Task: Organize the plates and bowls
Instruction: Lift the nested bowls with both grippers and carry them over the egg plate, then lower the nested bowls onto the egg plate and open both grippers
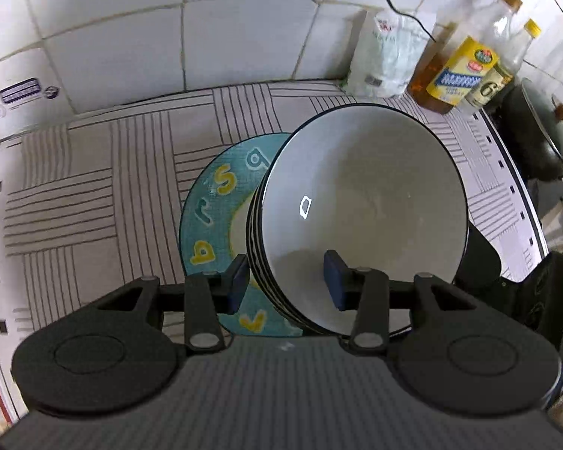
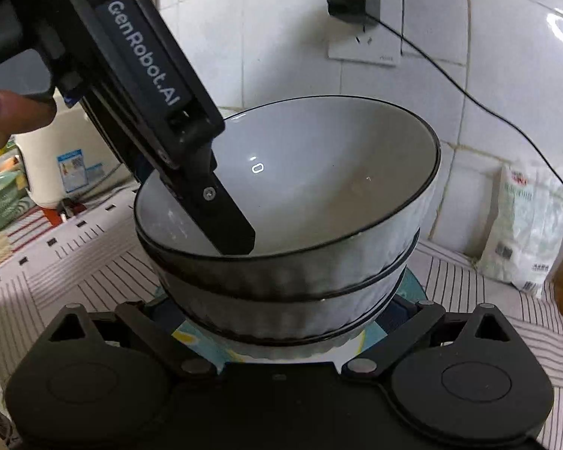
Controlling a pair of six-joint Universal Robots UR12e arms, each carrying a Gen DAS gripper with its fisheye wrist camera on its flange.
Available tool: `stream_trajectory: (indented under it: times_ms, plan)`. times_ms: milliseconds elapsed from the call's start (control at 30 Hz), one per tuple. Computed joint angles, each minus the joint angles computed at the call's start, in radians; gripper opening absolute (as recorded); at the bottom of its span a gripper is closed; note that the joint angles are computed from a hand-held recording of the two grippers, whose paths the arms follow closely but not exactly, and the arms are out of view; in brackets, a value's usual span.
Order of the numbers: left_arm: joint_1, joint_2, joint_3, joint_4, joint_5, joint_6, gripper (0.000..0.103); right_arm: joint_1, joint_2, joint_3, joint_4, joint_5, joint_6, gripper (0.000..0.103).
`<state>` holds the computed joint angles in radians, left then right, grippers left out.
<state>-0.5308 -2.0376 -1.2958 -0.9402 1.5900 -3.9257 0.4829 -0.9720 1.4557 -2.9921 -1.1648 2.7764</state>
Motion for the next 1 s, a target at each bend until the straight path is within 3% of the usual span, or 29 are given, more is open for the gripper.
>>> stream_trajectory:
  times_ms: [433, 600, 767, 1000]
  plan:
    - [0.028, -0.024, -0.005, 0.008, -0.058, 0.098, 0.042, 0.036, 0.032, -0.037, 0.048, -0.130, 0.084, 0.101]
    - [0.040, -0.014, -0.028, 0.031, -0.084, 0.072, 0.042, 0.038, 0.034, -0.050, 0.075, -0.130, 0.078, 0.101]
    - [0.035, -0.015, -0.031, 0.047, -0.065, 0.055, 0.042, 0.040, 0.032, -0.064, 0.120, -0.138, 0.099, 0.101]
    - [0.038, -0.009, -0.046, 0.070, -0.072, 0.001, 0.042, 0.050, 0.030, -0.124, 0.295, -0.183, 0.057, 0.101]
